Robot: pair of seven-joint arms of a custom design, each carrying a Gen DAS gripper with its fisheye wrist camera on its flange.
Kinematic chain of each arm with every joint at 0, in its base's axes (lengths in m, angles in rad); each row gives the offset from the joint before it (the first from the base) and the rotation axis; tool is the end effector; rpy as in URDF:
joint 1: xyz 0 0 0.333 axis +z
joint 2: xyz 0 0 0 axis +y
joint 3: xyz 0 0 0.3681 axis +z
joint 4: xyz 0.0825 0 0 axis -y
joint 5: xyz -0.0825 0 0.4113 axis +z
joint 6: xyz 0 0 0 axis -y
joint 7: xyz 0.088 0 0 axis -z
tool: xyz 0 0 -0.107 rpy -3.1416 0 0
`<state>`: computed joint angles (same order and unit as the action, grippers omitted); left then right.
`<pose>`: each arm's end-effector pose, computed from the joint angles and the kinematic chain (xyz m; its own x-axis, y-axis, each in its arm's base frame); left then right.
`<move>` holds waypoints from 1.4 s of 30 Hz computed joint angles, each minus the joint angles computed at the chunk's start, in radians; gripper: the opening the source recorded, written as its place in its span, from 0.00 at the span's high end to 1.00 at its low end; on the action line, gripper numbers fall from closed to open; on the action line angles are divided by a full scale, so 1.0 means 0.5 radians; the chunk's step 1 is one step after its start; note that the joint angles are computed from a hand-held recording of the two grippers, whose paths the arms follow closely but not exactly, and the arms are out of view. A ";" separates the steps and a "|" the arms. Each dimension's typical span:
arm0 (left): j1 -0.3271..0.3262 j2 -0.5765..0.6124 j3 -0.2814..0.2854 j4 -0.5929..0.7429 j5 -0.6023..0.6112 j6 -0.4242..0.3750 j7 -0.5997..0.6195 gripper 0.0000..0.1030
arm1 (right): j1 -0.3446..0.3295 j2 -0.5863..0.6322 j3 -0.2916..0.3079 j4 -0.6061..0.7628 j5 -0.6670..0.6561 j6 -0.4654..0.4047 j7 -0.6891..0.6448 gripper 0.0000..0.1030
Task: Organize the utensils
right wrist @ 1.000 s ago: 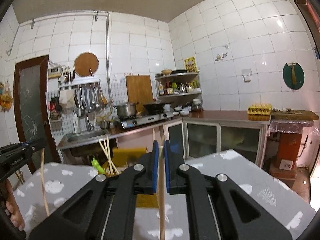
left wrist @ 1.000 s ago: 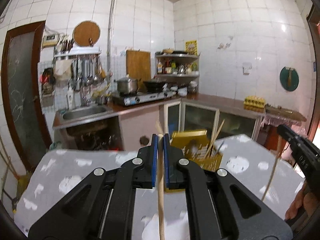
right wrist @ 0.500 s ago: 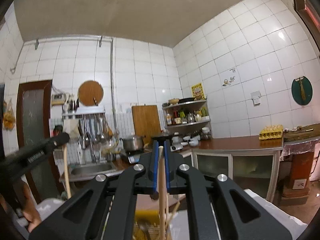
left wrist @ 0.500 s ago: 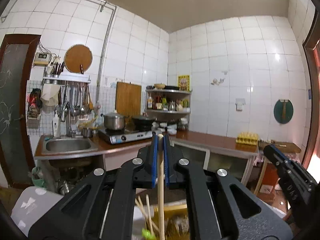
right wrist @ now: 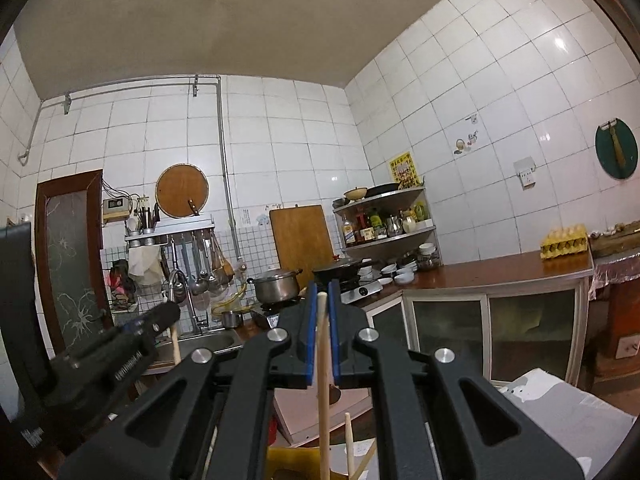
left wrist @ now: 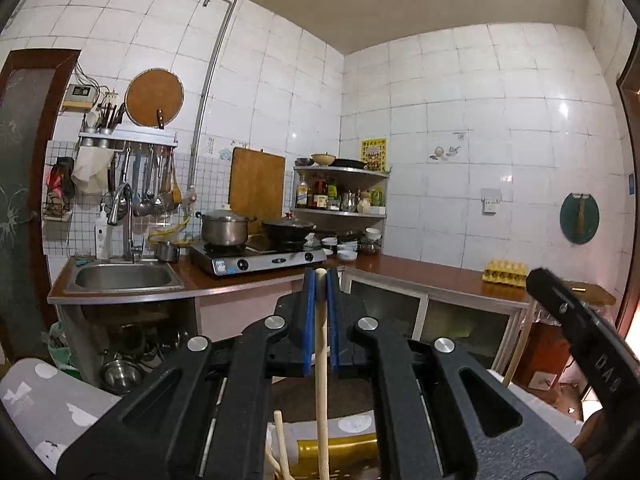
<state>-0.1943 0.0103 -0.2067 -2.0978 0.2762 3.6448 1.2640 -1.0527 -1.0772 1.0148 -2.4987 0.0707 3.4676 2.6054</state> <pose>0.5290 -0.2617 0.6409 -0.5039 -0.8608 0.0719 -0.0790 -0.0370 -0.9962 0.4134 0.1799 0.6343 -0.2422 -0.9385 -0.2462 0.1921 0.2023 -0.9603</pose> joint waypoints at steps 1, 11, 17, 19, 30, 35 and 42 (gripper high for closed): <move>-0.005 0.016 -0.004 0.001 -0.006 -0.016 0.024 0.96 | -0.005 0.008 0.011 -0.002 -0.006 0.001 -0.005 0.94; -0.014 0.062 -0.017 -0.092 -0.101 -0.061 0.170 0.95 | 0.045 0.093 0.059 -0.042 -0.083 -0.008 -0.113 0.94; 0.015 0.069 -0.011 -0.131 -0.018 -0.105 0.143 0.95 | 0.147 0.210 0.035 -0.093 -0.162 -0.037 -0.222 0.94; 0.022 0.061 -0.009 -0.146 -0.003 -0.141 0.147 0.94 | 0.166 0.245 0.039 -0.097 -0.170 -0.068 -0.247 0.94; -0.044 -0.206 0.256 -0.276 0.501 -0.320 -0.331 0.61 | 0.431 0.408 -0.089 -0.132 -0.280 -0.410 -0.274 0.71; -0.268 -0.485 0.652 -0.430 0.911 -0.350 -0.641 0.23 | 0.648 0.226 -0.269 -0.205 -0.372 -0.636 -0.184 0.38; -0.328 -0.965 0.878 -0.883 0.954 -0.328 -0.491 0.04 | 1.111 -0.125 -0.420 -0.389 -0.517 -0.966 -0.068 0.07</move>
